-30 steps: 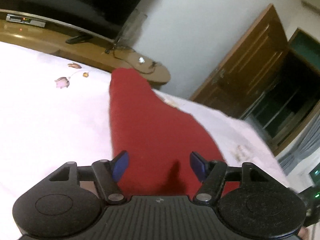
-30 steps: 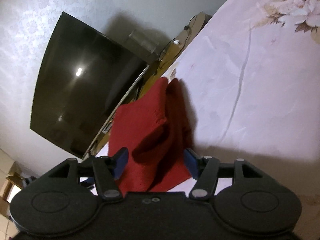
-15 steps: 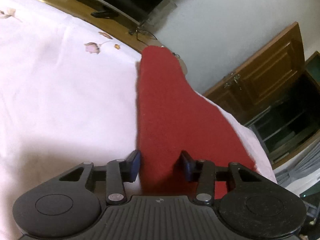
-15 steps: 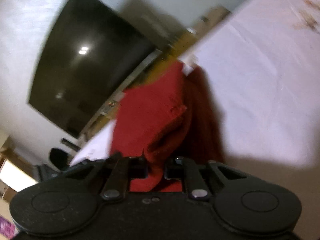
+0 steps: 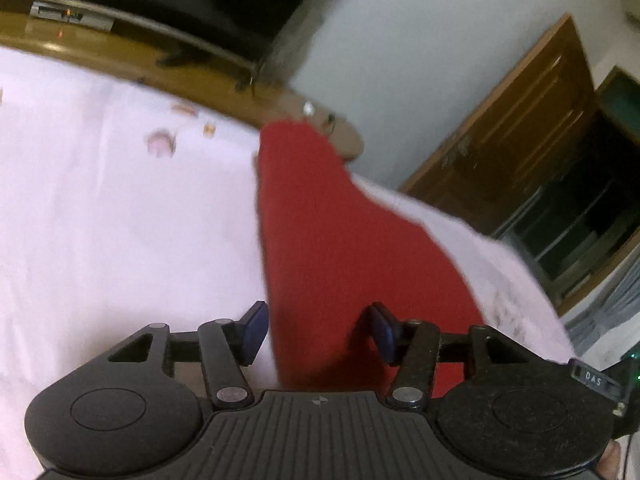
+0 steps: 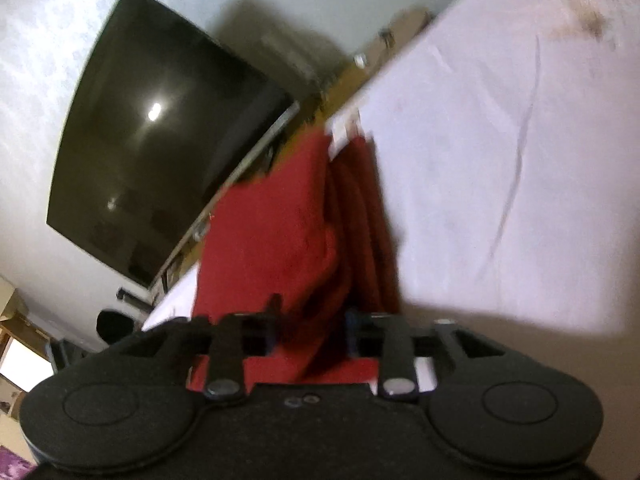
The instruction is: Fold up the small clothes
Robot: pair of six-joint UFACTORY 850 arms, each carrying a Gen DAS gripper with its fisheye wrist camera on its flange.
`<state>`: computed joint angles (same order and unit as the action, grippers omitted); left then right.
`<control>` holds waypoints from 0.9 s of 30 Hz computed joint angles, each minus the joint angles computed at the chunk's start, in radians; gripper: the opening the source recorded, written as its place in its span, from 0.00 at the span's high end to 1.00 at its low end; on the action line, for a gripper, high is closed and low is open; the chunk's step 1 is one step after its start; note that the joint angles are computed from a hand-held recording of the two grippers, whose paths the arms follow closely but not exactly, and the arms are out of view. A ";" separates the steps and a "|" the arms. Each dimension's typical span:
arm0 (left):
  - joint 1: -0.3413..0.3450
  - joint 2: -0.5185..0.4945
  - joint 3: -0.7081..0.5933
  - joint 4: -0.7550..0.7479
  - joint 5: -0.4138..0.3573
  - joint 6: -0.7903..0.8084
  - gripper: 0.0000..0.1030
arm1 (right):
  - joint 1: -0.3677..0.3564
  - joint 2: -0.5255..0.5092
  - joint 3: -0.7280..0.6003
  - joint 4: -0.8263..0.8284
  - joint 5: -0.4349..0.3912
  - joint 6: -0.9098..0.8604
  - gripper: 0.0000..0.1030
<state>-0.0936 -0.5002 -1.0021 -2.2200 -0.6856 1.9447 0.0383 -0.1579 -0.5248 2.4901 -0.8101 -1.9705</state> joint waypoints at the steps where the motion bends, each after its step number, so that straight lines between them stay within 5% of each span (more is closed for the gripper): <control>1: 0.006 0.001 -0.002 -0.004 -0.010 -0.008 0.47 | -0.010 0.002 -0.010 0.026 0.001 -0.035 0.47; 5: 0.012 -0.041 -0.074 0.014 0.008 -0.060 0.46 | -0.053 -0.057 -0.112 0.032 -0.003 -0.085 0.49; 11: 0.002 -0.129 -0.170 0.106 0.027 -0.182 0.46 | 0.000 -0.191 -0.285 -0.050 0.085 -0.193 0.64; 16: -0.011 -0.122 -0.159 0.052 0.042 -0.129 0.46 | 0.065 -0.176 -0.271 0.132 0.147 -0.369 0.89; 21: -0.051 -0.091 -0.159 0.014 0.093 -0.004 0.46 | 0.104 -0.103 -0.232 0.342 0.190 -0.693 0.91; 24: -0.081 -0.103 -0.193 0.034 0.208 -0.003 0.46 | 0.081 -0.102 -0.239 0.287 0.190 -0.646 0.91; 27: -0.074 -0.123 -0.206 0.062 0.191 -0.080 0.43 | 0.069 -0.190 -0.300 0.246 0.273 -0.599 0.90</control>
